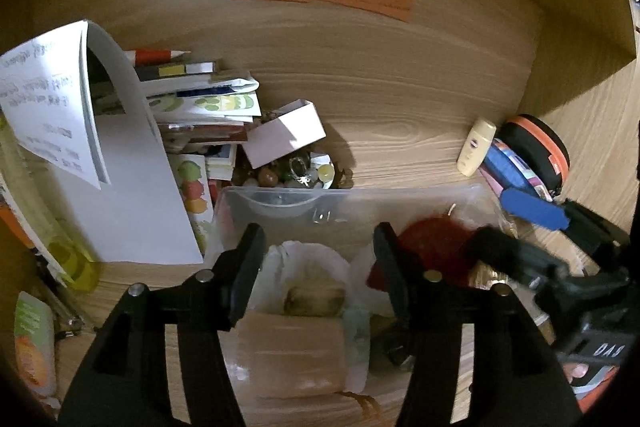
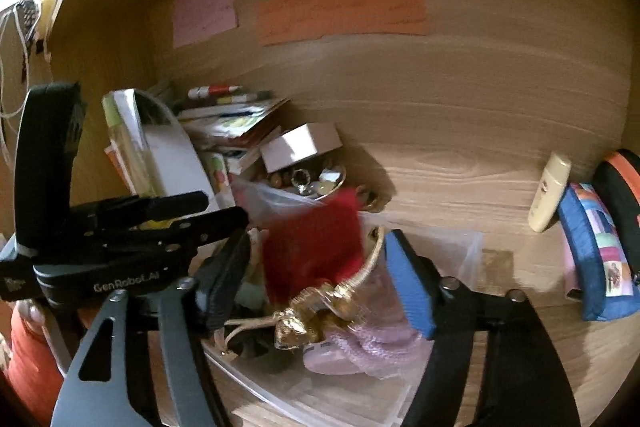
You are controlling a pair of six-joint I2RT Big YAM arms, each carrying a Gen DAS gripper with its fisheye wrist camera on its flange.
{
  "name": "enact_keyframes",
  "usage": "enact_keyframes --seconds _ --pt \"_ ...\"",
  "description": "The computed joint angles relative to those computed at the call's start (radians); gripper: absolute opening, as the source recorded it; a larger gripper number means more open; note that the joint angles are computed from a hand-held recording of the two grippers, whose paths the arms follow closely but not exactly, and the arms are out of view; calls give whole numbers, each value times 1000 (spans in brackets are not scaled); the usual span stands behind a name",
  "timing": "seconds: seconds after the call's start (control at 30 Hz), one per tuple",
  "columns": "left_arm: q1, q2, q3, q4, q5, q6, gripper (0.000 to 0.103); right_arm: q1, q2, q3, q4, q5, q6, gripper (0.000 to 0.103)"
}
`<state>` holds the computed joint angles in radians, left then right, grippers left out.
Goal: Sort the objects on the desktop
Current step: 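Open both tools to drop the card and red pouch into the box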
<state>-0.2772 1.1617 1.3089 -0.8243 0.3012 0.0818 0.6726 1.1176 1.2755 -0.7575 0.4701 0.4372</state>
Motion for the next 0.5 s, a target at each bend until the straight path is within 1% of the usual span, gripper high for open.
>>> enact_keyframes --seconds 0.07,0.1,0.2,0.23,0.27,0.3,0.37,0.43,0.5 --pt "3 -9 3 -4 0 -4 66 4 -4 8 -8 19 9 69" --pt "4 -17 2 -1 -1 -5 68 6 -9 12 -12 25 13 71" --pt "6 -55 -3 6 -24 10 78 27 -24 25 -29 56 19 82" --pt "6 -71 -8 12 -36 18 83 42 -30 28 -32 82 12 82" --pt "8 -81 -11 16 -40 20 84 55 -31 32 -38 105 7 82" --pt "15 -95 -13 15 -35 23 85 75 -31 42 -55 143 6 82" --pt "33 -119 -18 2 -5 25 93 103 -36 52 -84 187 21 82" --pt "48 -144 -31 -2 9 33 93 125 -46 53 -104 204 36 83" --pt "56 -171 -48 -9 1 56 93 157 -62 42 -124 239 60 83"
